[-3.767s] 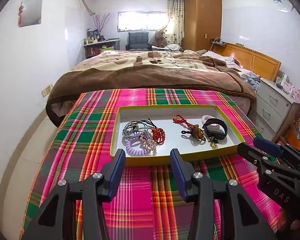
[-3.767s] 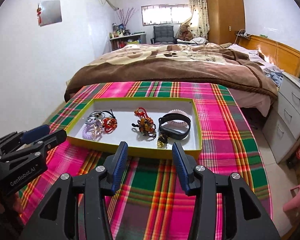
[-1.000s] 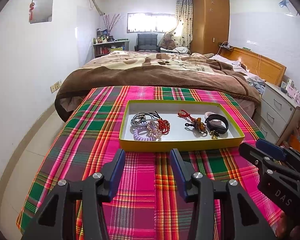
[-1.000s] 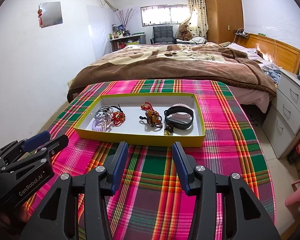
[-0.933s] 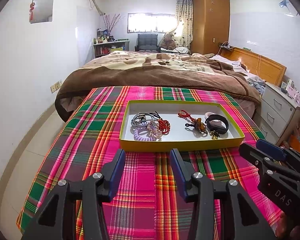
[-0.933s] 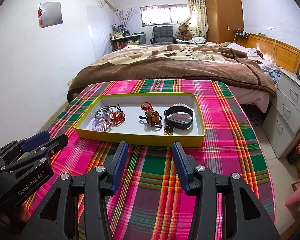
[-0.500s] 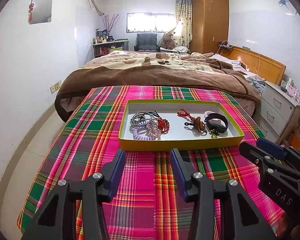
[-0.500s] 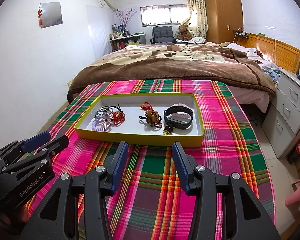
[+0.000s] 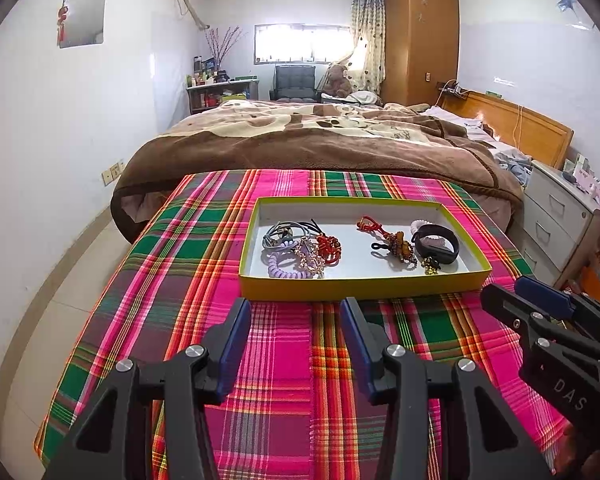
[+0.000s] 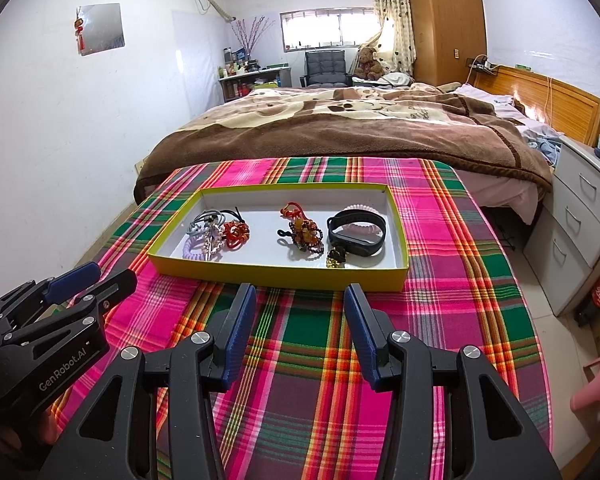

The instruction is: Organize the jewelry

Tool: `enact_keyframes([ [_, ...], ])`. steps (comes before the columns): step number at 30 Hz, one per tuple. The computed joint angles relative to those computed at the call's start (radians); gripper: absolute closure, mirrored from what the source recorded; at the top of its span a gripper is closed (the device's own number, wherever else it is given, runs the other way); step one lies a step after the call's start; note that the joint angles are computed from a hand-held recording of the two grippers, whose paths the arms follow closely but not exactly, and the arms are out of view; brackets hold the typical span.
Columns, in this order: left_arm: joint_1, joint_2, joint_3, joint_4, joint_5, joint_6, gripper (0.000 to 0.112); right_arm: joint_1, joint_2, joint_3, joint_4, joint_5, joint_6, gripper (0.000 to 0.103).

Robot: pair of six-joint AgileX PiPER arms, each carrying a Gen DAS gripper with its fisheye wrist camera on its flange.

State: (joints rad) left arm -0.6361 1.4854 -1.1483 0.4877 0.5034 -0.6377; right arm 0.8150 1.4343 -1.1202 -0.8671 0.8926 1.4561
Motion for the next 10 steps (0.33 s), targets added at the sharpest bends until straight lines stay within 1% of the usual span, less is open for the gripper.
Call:
enact_keyframes([
  [10,-0.003,0.000,-0.003,-0.004,0.011,0.005,0.066,0.000,0.001,0.001,0.001,0.000,-0.001,0.056],
])
